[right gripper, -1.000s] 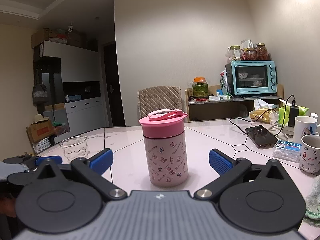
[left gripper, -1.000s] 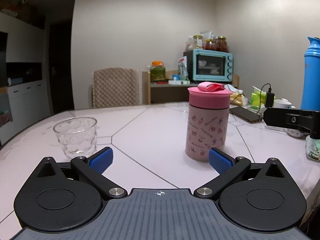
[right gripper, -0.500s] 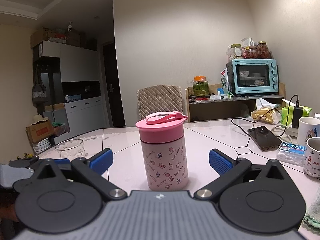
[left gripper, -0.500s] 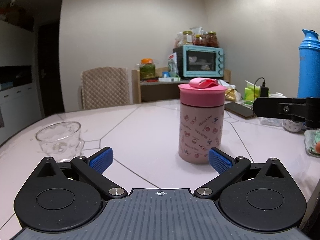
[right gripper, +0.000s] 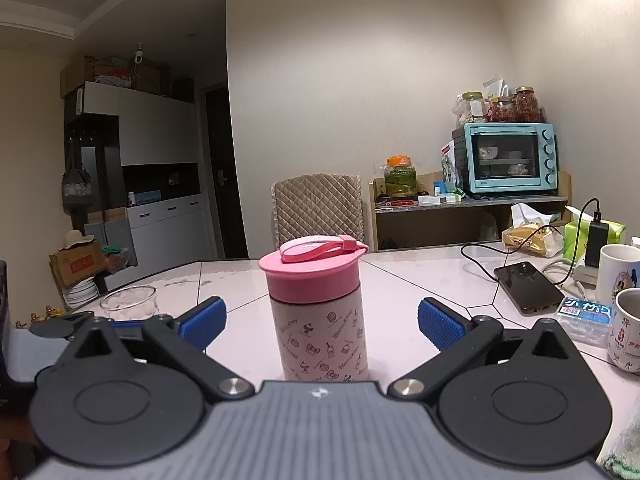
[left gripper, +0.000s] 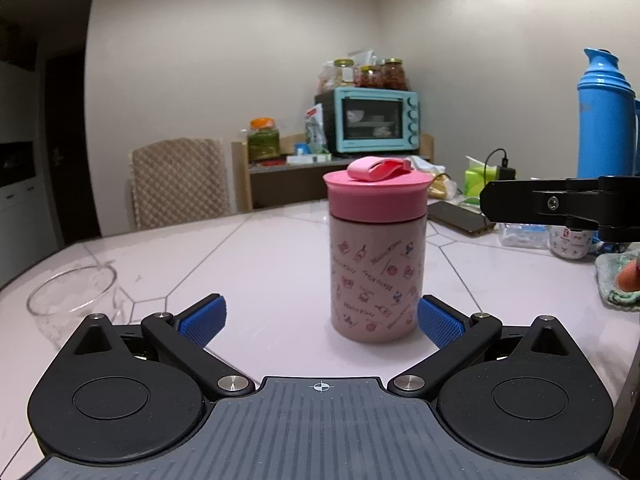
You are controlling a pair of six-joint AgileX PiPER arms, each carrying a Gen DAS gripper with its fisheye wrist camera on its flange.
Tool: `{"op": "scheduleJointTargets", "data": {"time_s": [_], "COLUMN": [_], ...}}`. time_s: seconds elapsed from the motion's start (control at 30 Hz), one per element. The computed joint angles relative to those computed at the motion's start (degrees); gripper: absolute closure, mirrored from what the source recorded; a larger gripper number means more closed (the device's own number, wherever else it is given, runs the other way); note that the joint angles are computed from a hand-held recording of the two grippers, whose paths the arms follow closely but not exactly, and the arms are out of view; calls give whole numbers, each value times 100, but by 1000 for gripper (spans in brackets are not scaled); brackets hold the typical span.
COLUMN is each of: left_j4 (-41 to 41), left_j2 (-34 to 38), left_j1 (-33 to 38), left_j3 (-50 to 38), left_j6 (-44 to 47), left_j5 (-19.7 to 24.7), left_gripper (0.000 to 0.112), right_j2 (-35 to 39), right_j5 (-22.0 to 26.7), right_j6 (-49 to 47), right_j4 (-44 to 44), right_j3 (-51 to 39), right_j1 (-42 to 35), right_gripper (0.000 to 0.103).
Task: Unscrew bottle cap and pour
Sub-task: 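Bring the left tool to the bottle body while the right tool nears the lid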
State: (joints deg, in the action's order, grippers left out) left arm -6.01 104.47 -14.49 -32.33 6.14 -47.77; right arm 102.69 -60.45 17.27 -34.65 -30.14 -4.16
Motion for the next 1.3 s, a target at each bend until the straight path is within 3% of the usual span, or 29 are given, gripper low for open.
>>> {"op": "scheduleJointTargets", "data": {"time_s": [1.3], "left_j4": [1654], "left_j2": [776], "left_j1": [404], "left_j3": [-1252], "left_j6": [-794], "left_j5": [585], "left_gripper": [9], "right_j2": [387], "right_j5": [424], "right_j6": [497], "right_j4": [-366], "right_j3": [-908], "right_j1": [20], "right_gripper": [0]}}
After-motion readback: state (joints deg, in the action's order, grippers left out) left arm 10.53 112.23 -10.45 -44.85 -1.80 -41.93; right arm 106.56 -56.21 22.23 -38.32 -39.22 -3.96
